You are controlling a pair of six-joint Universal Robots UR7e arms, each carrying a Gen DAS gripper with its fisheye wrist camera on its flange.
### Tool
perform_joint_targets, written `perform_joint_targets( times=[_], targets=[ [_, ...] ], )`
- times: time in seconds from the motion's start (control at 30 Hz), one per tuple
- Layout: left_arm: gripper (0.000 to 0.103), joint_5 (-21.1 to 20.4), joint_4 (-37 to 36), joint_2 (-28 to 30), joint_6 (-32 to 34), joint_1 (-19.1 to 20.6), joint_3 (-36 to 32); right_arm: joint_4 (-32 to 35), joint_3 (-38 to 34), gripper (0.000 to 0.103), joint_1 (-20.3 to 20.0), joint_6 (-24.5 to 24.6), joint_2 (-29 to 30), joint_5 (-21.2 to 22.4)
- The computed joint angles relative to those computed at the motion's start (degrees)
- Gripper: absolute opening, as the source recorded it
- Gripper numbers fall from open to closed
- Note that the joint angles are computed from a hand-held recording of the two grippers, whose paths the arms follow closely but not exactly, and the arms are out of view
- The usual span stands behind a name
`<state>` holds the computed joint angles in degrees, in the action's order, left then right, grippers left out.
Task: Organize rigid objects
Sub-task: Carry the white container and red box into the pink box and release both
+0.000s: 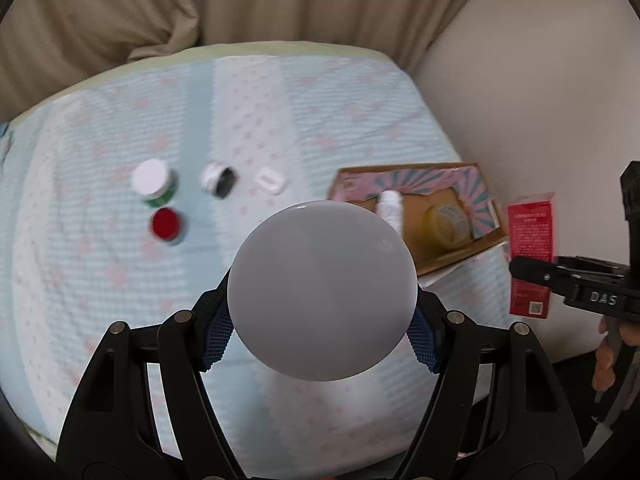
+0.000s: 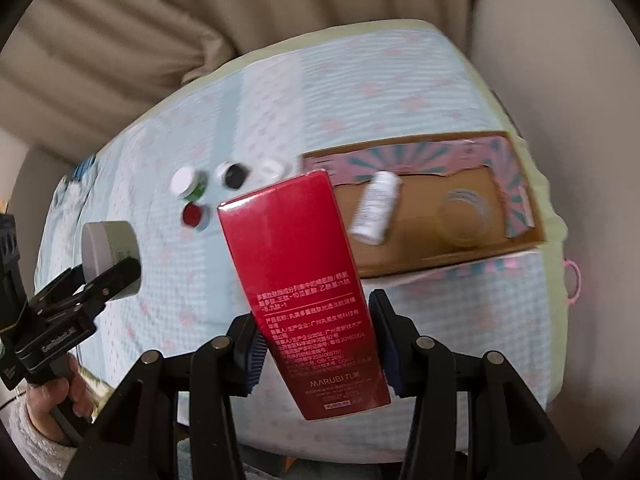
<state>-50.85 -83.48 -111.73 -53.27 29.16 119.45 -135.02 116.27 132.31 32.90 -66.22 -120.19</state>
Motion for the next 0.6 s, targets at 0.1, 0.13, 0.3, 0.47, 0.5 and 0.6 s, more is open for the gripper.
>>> perform_joint_targets(
  times=[0.1, 0.13, 0.3, 0.47, 0.5, 0.6],
  targets=[
    [0.07, -0.4, -7.1, 4.9, 3.1, 1.2, 0.7, 0.3, 1.6, 0.044, -3.2, -0.7, -3.0, -0.9],
    [0.07, -0.6, -9.4, 6.4, 4.3, 1.9, 0.9, 0.2, 2.0, 0.044, -4.2, -1.2, -3.9, -1.0],
    [0.07, -2.5, -21.3, 16.9, 11.2, 5.9, 0.3, -0.2, 2.8, 0.044, -10.6, -4.6, -7.3, -1.1],
    [0.07, -4.6, -29.0, 28.6, 17.9, 10.4, -2.5, -0.9, 2.2, 0.044, -16.7, -8.7, -7.5, 0.7],
    [0.07, -4.8, -29.7, 30.0, 18.7, 11.0, -3.0, -1.0, 2.0, 0.044, -18.3, -9.6, -7.3, 1.3],
    [0.07, -5.9, -32.2, 35.3, 21.0, 13.6, -4.6, -1.5, 1.7, 0.044, -22.2, -11.3, -6.3, 2.9]
  ],
)
